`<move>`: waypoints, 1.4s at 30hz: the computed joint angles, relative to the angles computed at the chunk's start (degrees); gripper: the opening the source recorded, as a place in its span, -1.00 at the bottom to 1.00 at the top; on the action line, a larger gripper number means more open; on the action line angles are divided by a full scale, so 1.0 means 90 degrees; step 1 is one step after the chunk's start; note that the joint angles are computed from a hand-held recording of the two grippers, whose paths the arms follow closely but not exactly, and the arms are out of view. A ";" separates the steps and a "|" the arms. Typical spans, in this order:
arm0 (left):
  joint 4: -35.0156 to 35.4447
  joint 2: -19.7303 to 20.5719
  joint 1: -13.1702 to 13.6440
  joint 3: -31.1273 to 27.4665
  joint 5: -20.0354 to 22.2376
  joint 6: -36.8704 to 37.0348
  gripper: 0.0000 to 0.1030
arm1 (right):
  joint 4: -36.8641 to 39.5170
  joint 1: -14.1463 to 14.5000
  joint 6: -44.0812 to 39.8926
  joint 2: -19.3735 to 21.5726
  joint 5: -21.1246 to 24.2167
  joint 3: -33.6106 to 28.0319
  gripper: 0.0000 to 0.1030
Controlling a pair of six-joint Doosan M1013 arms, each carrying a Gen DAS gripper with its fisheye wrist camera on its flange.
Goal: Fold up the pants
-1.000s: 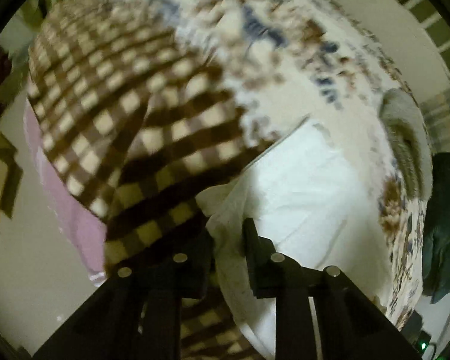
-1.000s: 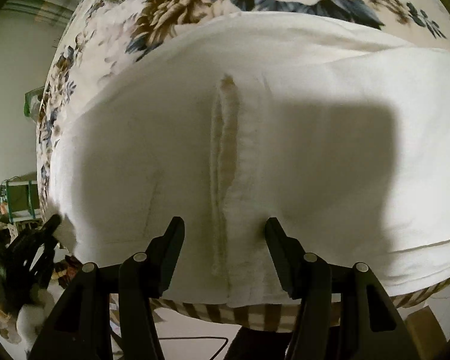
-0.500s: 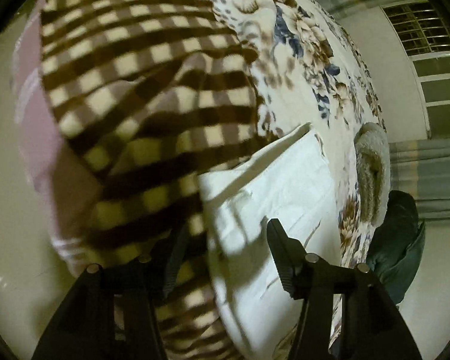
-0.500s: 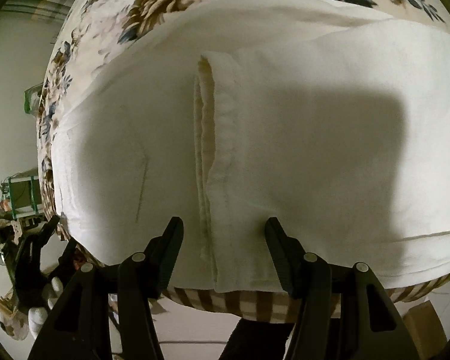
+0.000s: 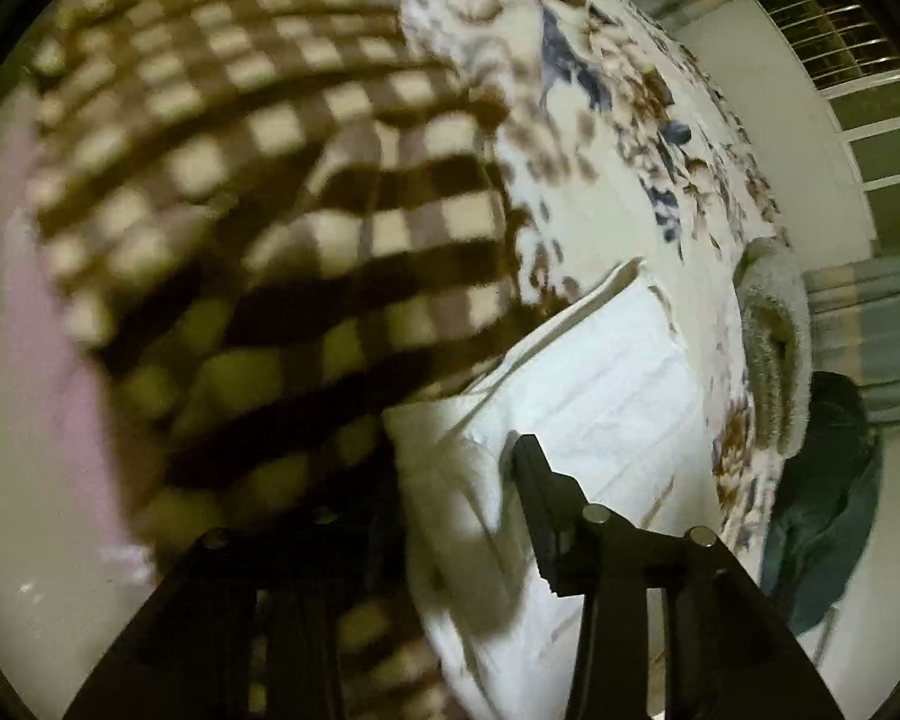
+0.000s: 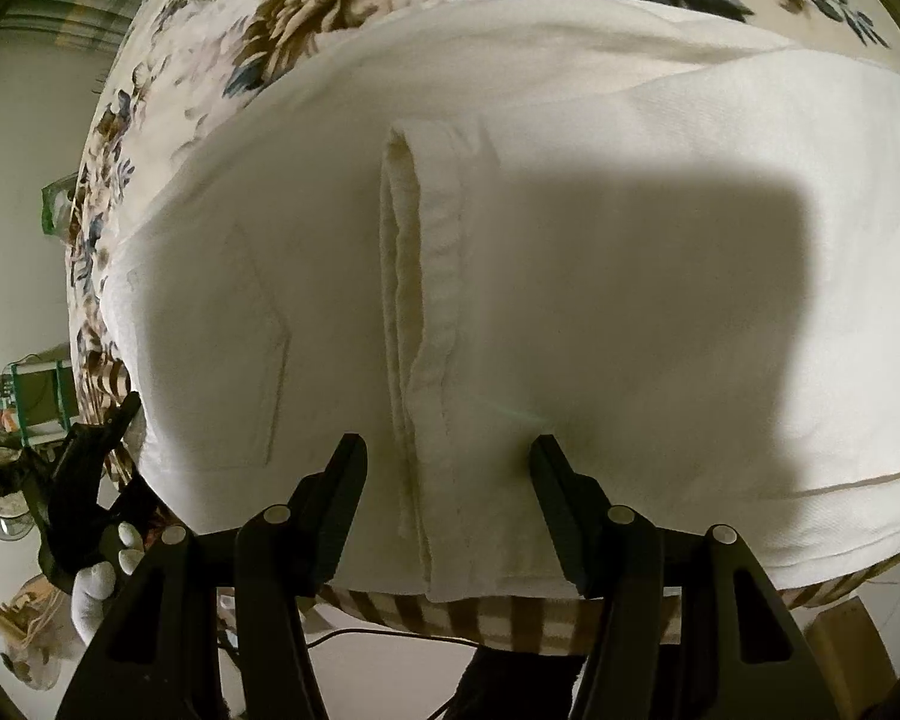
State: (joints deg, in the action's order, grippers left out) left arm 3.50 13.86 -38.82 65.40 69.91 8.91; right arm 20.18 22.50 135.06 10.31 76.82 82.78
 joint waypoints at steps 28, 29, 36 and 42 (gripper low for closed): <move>0.0534 -0.0409 -0.0110 0.0345 -0.0472 -0.0603 -0.46 | 0.0170 -0.0113 0.0088 -0.0091 -0.0060 0.0128 0.15; 0.0487 -0.0429 -0.0117 0.0412 -0.0528 -0.0675 -0.46 | 0.0168 -0.0116 0.0116 -0.0099 -0.0071 0.0140 0.15; -0.0329 -0.0293 0.0054 0.0678 -0.1089 -0.0457 -0.21 | 0.0160 -0.0095 0.0038 -0.0049 -0.0032 0.0059 0.15; -0.0781 -0.0630 0.0036 0.1217 -0.2032 -0.0688 -0.12 | 0.0229 -0.0127 0.0044 -0.0063 -0.0053 0.0098 0.15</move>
